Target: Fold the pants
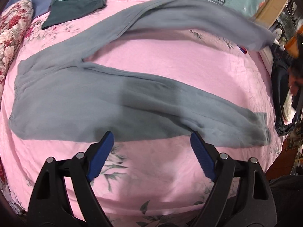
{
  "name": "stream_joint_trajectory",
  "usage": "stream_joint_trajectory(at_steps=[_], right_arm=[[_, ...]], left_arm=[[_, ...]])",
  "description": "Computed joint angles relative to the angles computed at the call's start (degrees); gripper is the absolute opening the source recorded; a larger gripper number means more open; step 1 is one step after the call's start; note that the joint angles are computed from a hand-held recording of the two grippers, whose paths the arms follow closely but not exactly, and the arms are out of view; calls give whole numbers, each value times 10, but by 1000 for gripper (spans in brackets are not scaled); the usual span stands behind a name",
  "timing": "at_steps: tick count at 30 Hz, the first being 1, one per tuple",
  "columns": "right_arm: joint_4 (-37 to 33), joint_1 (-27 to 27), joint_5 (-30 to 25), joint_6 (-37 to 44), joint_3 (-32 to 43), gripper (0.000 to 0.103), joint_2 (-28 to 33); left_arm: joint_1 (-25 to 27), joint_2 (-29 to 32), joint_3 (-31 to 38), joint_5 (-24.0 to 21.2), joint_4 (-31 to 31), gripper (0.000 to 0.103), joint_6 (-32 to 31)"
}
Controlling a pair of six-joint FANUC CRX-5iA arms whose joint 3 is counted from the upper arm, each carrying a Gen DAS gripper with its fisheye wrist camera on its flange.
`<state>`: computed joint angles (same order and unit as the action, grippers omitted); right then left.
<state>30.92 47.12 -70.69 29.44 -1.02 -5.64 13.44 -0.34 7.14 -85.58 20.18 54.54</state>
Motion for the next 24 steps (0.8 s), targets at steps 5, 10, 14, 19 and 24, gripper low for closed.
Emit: stream_joint_trajectory(at_steps=[5, 10, 14, 19, 24], right_arm=[[-109, -14, -31, -111, -62, 64, -53], [-168, -55, 75, -128, -46, 64, -57], [-211, -56, 81, -13, 35, 61, 10], [-206, -23, 40, 176, 158, 52, 143], [-122, 3, -47, 278, 236, 16, 260]], left_arm=[[-8, 7, 7, -9, -14, 85, 0], [-15, 16, 18, -17, -28, 85, 27], [-12, 5, 13, -10, -36, 87, 31], [-1, -3, 13, -16, -57, 87, 61], [23, -21, 1, -8, -61, 88, 81]])
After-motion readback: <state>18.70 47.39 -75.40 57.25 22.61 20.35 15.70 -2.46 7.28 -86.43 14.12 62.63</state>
